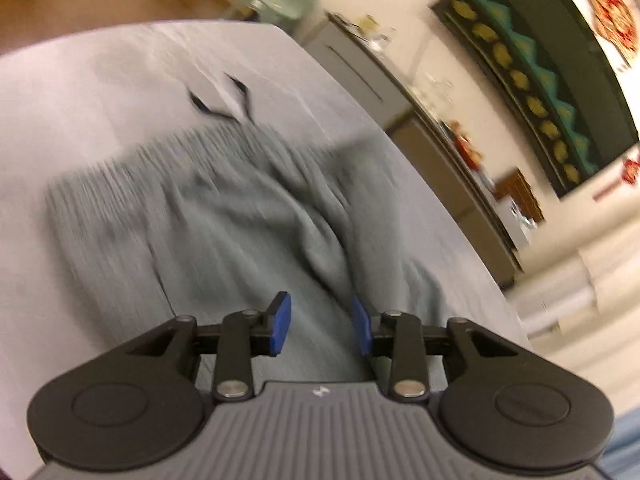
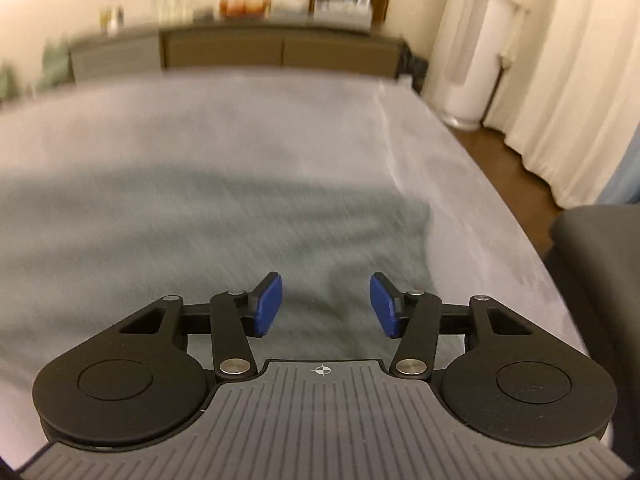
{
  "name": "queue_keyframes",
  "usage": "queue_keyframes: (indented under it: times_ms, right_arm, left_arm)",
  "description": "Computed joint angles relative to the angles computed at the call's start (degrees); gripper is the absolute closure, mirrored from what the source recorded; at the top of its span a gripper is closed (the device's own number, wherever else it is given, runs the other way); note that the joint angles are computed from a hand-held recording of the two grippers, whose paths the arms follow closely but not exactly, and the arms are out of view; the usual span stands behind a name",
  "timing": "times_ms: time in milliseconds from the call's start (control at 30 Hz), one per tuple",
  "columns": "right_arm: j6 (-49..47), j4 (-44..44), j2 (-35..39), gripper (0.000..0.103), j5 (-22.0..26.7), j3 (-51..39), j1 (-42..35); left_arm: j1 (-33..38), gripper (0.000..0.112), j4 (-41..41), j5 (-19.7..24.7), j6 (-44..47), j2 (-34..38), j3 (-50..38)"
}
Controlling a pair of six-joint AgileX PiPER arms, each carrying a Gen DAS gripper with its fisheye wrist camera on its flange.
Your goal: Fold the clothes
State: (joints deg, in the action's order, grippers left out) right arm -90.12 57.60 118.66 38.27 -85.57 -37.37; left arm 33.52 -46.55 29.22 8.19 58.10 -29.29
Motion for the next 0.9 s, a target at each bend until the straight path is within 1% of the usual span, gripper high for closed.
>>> queue_keyframes:
  times_ms: [67,100,133,200,267,300,333,367,400,433,467,500,533,600,633,667,700,733,767,800,833,867,900]
  right_arm:
    - [-4.5,6.2,-3.7,0.045,2.1,4.9,0.4]
    - [-6.9,8.2,-5.9,0.043,2.6,7.9,1.0]
    - [-9.0,9.7,-8.2,0.040,2.6,11.2,2.5]
    - [-12.2,11.6,-12.7,0.038,1.9,17.4,6.3]
    - [-13.6,12.6,-17.8,0.038,1.9,23.4,11.2]
    - [-13.3,12.9,-20.8,0.037,2.2,26.2,14.7]
    - [-11.9,13.1,-23.2,0.035,2.2,28.1,19.2]
    - [-9.5,13.1,-25.5,0.033,0.7,29.5,24.7]
    - [-7.0,12.9,-27.0,0.026,-0.5,30.0,30.4]
    - [-4.5,12.1,-27.2,0.020,-0.4,29.3,36.2]
    - [0.0,10.0,-26.3,0.018,0.4,27.0,41.9]
    - [5.7,7.3,-23.8,0.017,0.8,23.0,47.6]
    - [11.5,4.8,-20.8,0.016,0.3,18.6,53.4]
    - [22.9,-1.3,-12.5,0.015,-1.6,7.8,63.0]
    - [28.6,-5.0,-8.0,0.015,-3.4,2.1,66.2]
    - [34.4,-9.8,-3.9,0.015,-3.9,-3.7,69.1]
    - [40.1,-15.0,0.3,0.015,-3.9,-9.4,71.3]
    - [45.8,-20.2,4.4,0.018,-3.8,-15.1,73.4]
    - [51.6,-25.4,8.4,0.022,-3.0,-20.8,75.4]
    - [57.3,-30.7,12.3,0.038,-1.1,-26.6,76.7]
    - [61.7,-35.0,15.9,0.067,1.7,-32.3,77.5]
    - [64.6,-38.3,18.8,0.082,4.9,-37.7,78.1]
    - [65.3,-39.9,19.9,0.096,7.2,-40.8,78.6]
  left_arm:
    - [4.0,0.080,0.8,0.6,2.2,5.9,-2.7]
    - [5.8,0.093,0.1,0.4,4.2,8.7,-3.6]
    - [8.4,0.100,-2.9,1.6,7.4,10.4,-4.0]
    - [12.4,0.102,-8.6,3.6,11.9,11.9,-3.9]
    - [12.0,0.093,-9.1,4.0,12.5,11.1,-4.6]
    - [11.7,0.082,-9.5,4.1,13.2,10.7,-4.9]
    - [12.3,0.076,-11.5,5.1,16.1,10.5,-5.4]
    - [12.6,0.076,-13.7,6.0,19.7,10.6,-6.2]
    - [12.4,0.074,-14.4,5.9,21.0,11.1,-7.0]
    - [12.7,0.073,-13.1,5.8,19.9,12.0,-7.7]
    - [13.0,0.073,-10.8,5.7,17.6,13.0,-8.5]
    - [13.6,0.074,-9.9,5.7,16.8,14.1,-9.0]
    - [16.0,0.079,-11.2,8.0,17.7,15.0,-9.1]
    - [22.1,0.079,-16.8,13.9,22.8,17.4,-8.4]
    - [24.1,0.079,-18.4,15.6,25.0,17.5,-8.1]
    - [26.0,0.079,-19.7,16.9,27.2,17.4,-7.9]
    - [27.8,0.076,-21.0,18.3,29.3,17.4,-7.6]
    - [29.0,0.068,-22.6,19.7,31.7,18.1,-7.6]
    - [30.0,0.064,-24.3,21.0,34.2,19.0,-7.7]
    - [31.0,0.060,-25.9,22.3,36.5,20.0,-7.9]
    - [31.9,0.056,-27.3,23.6,38.7,21.0,-8.1]
    - [32.7,0.053,-28.6,25.0,40.8,22.0,-8.3]
    - [33.1,0.047,-30.0,26.2,42.6,23.1,-8.4]
